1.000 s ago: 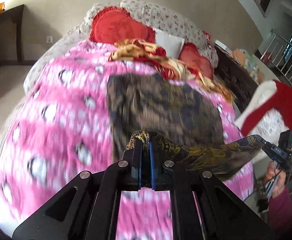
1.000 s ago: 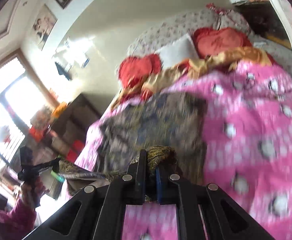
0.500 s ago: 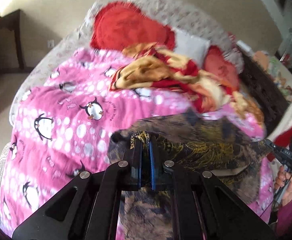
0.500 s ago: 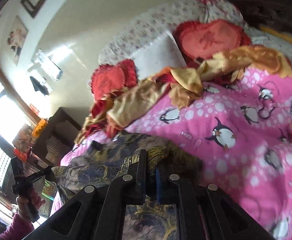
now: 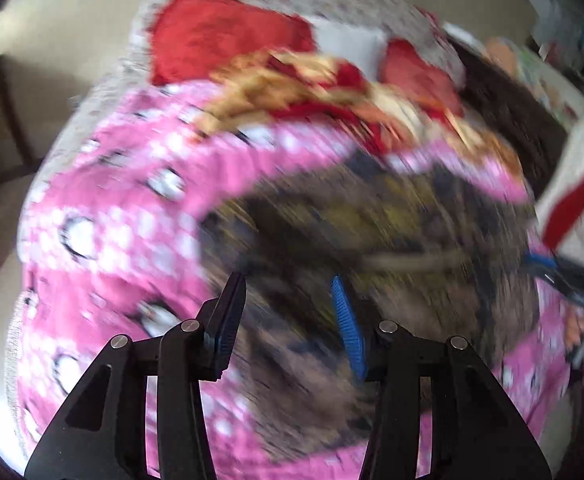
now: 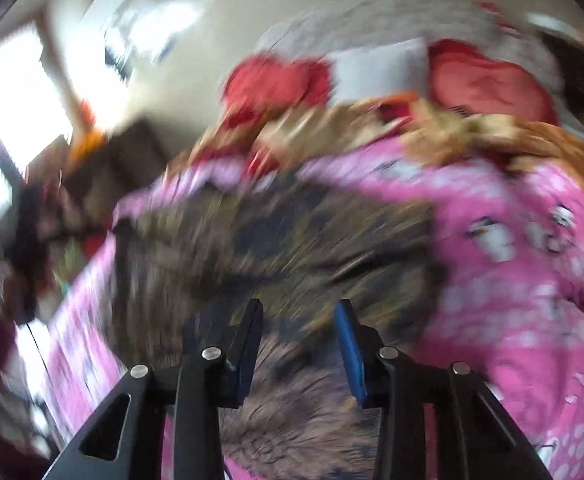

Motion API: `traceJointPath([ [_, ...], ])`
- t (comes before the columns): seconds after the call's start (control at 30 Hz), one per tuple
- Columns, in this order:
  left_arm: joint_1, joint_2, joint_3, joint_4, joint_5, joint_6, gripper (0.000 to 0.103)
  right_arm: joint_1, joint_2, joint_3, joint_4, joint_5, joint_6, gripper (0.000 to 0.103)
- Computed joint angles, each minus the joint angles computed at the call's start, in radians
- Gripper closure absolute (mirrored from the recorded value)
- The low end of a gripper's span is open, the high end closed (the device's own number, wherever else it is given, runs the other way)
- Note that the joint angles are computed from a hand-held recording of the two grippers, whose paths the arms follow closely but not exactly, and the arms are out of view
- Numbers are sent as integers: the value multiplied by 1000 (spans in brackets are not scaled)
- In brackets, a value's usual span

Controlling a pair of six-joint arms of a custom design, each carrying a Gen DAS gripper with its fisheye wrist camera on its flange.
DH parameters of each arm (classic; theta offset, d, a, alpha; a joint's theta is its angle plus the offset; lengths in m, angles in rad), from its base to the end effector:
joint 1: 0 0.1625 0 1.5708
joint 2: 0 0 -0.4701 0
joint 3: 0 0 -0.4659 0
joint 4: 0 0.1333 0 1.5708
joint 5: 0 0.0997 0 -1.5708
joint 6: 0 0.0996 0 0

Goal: Fold small clothes

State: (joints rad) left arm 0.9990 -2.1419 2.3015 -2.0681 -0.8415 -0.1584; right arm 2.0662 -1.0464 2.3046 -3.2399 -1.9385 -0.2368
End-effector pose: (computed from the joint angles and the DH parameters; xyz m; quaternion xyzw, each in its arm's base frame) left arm -0.0077 -0.3810 0.4469 0.1304 0.9137 -0.2722 0.2723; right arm 0.3269 -0.3999 0.0807 0.3097 -0.9120 0.2220 0.1516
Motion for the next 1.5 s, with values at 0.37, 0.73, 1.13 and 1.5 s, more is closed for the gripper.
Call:
traceJointPath([
  [0.37,97,268,-97,-160,21,11,59,-6,247,-242,-114,-37,-92,68],
  [0.73,136,225,-150,-288,-49,35,59,-20,146,-205,-177,12,-56,58],
  [1.13,101,165,-135,-279,18,18,55,66,442,-451,-44,-224,-205,58],
  [1.5,105,99,-54,-151,41,23,44,115,404,-401,-13,108,-234,53],
])
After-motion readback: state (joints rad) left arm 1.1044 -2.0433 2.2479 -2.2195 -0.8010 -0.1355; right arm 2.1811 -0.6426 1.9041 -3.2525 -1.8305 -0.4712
